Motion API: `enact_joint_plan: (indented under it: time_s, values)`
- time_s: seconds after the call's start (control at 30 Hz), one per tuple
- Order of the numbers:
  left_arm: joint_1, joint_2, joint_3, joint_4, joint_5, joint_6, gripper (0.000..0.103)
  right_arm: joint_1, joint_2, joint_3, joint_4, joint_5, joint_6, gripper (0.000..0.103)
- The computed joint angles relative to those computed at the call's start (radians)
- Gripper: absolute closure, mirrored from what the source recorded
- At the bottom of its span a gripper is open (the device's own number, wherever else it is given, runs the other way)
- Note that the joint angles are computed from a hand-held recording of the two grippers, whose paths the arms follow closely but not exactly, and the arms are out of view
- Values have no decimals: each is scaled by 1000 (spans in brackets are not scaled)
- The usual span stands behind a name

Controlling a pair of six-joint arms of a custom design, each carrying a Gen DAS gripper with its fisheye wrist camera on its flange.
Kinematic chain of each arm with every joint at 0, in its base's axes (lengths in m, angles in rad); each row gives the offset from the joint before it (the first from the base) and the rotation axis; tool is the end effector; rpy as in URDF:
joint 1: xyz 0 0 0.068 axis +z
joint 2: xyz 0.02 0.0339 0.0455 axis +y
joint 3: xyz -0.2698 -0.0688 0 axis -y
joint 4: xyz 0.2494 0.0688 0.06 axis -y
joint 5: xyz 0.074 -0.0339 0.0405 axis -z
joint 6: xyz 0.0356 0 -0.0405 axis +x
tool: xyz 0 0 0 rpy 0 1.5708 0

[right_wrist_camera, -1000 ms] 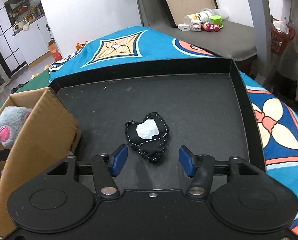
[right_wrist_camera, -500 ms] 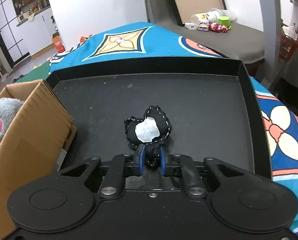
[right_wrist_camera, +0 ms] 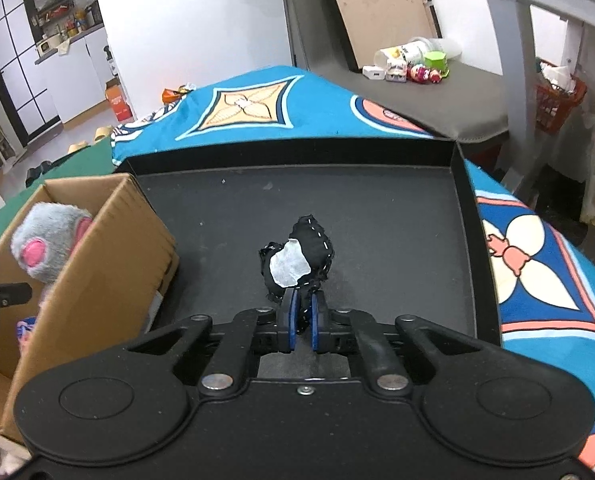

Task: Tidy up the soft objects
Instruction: 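Close the right gripper on the black-and-white plush and lift it, then carry the black-and-white plush with the right gripper into the box and release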

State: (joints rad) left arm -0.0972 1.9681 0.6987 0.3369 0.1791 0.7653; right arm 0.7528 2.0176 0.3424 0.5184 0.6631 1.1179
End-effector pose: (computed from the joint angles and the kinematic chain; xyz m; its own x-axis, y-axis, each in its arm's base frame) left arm 0.3186 -0.0374 0.0544 -0.4371 0.7275 -0.5288 0.6988 0.6449 0.3096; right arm 0.1692 0.1285 0.0091 -0.6143 0.3955 -0.6828 0.4441 0.8886 0.1151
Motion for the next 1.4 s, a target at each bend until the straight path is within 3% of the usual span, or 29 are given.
enact_joint_plan:
  time_s: [0.73,0.9,1.17,1.4]
  values:
    - [104,-44,1,-105,134,85,35,184,-274,124,-462,161,124,96]
    - [138,-41,12,-155,179,125,42,202,-272,171,-479,176,95,96]
    - [186,-20,59,-232,224,155,67,217,-251,259,-493,177,31,96]
    - [219,7,98,-289,256,179,82,234,-205,342,-501,146,-15,96]
